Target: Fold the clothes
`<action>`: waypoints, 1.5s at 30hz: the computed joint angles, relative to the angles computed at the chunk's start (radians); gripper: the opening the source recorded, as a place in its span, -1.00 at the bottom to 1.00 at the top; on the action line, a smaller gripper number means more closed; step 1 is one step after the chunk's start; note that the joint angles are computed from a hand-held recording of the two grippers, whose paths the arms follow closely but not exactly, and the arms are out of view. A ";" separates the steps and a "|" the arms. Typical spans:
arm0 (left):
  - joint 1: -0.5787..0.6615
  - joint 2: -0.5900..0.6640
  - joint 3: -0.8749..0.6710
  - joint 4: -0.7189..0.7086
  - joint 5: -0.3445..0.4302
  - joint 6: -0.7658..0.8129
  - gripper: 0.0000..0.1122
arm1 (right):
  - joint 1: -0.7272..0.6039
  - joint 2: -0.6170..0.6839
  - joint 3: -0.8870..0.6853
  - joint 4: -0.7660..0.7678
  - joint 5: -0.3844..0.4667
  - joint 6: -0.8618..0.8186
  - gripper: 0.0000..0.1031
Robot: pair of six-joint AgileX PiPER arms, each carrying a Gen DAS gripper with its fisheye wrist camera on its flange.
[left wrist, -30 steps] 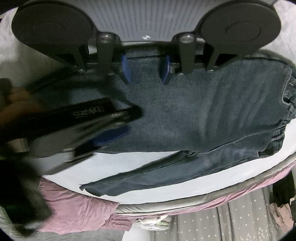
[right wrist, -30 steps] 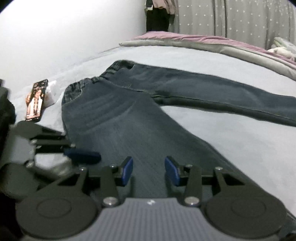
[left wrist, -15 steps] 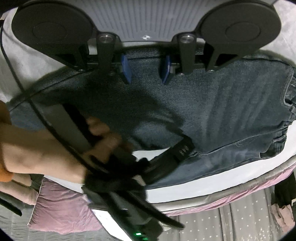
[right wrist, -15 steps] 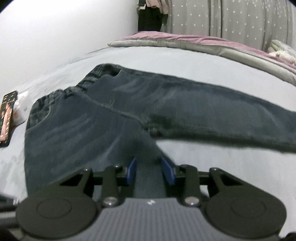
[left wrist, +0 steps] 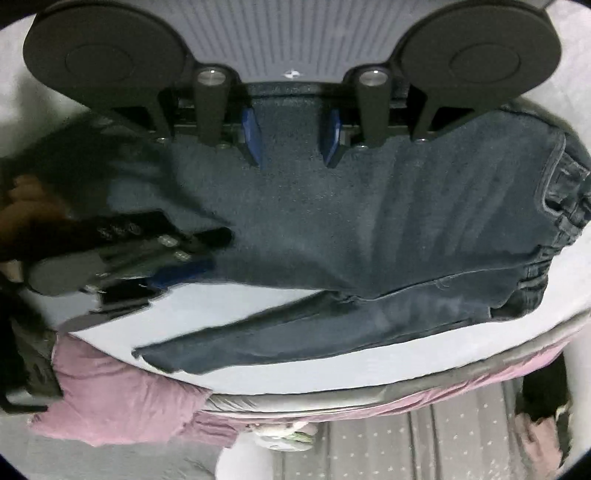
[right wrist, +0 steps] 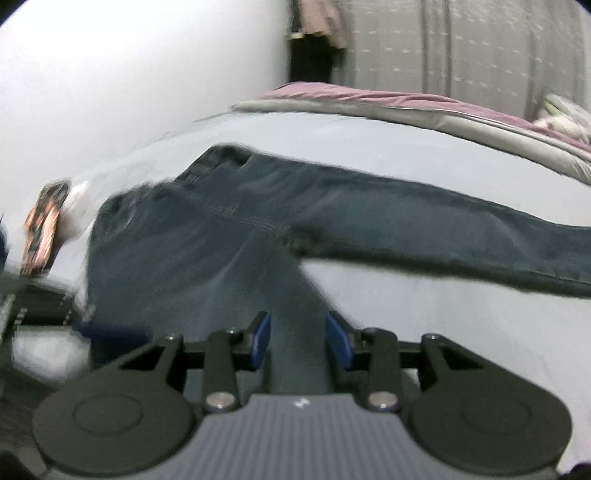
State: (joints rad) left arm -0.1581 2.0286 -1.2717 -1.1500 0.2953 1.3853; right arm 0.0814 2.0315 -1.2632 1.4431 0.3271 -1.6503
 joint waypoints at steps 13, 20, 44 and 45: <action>0.022 0.011 0.020 -0.151 0.019 0.129 -0.32 | -0.309 -0.204 0.393 0.159 0.135 -0.441 -0.20; 0.010 0.007 0.035 -0.195 -0.012 0.172 -0.32 | -0.599 -0.331 0.503 -0.110 0.223 -0.333 -0.15; -0.053 -0.046 0.026 0.015 -0.070 -0.067 -0.26 | -0.814 -0.470 0.380 -0.871 0.266 0.307 -0.02; -0.056 -0.042 0.014 0.028 -0.065 -0.085 -0.25 | -0.799 -0.459 0.367 -0.874 0.262 0.322 -0.01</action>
